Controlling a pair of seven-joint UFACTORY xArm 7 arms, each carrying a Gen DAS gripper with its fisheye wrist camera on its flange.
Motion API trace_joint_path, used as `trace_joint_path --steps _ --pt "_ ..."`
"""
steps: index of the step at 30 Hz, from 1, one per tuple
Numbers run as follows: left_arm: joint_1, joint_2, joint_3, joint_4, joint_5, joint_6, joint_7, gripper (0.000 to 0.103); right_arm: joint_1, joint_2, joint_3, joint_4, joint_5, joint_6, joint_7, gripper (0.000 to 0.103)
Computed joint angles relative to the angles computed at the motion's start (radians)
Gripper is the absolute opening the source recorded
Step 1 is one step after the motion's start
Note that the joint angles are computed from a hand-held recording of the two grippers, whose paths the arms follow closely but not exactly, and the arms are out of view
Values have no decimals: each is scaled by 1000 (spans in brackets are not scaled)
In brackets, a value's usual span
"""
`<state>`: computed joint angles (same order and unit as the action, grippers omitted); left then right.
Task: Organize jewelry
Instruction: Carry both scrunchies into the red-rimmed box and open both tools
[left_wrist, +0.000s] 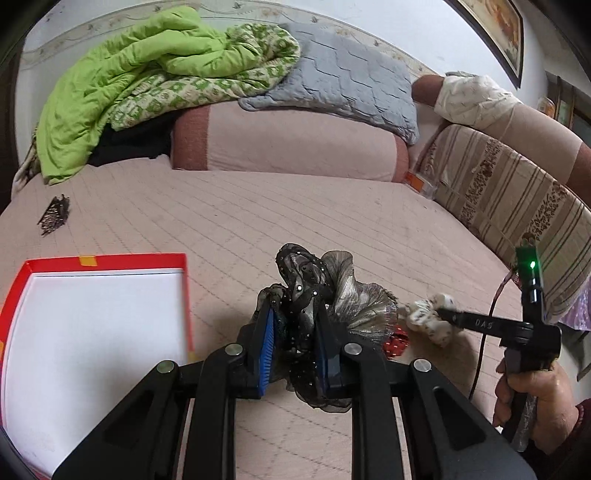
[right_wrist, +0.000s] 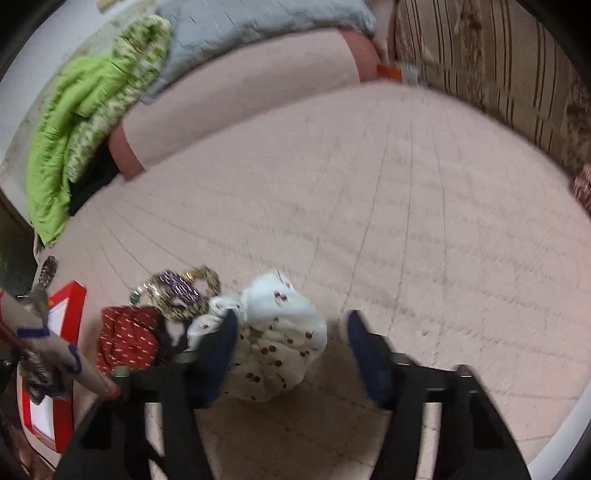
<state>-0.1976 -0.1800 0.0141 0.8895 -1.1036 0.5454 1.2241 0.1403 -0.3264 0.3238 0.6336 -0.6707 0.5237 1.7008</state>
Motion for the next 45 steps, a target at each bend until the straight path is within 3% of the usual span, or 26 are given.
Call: trace_joint_path --steps 2,3,4,10,16,22,27,34,40,45 --pt "6 3 9 10 -11 5 4 19 7 5 -18 -22 39 -48 7 18" --pt "9 3 11 12 -16 5 7 19 -4 -5 -10 -32 27 -67 32 13" --pt "13 3 14 15 -27 3 13 19 -12 -15 -3 -34 -10 -78 72 12" --pt "41 10 27 37 -49 11 24 19 -60 -110 148 29 -209 82 205 12" --pt "74 21 40 53 -55 -7 27 19 -86 -85 204 110 -473 49 387 12" --pt "130 69 55 96 -29 -20 -16 19 -54 97 194 261 -657 0 473 12" --pt "184 140 52 158 12 -29 -77 19 6 267 169 404 -779 -28 483 12" --pt "256 242 23 250 74 -70 -171 19 113 493 106 618 -865 -71 473 12" --pt "308 325 -8 328 159 -100 -291 19 189 658 44 814 -838 -122 346 12" --pt "340 386 -31 384 252 -113 -408 19 216 807 15 980 -701 -178 142 12"
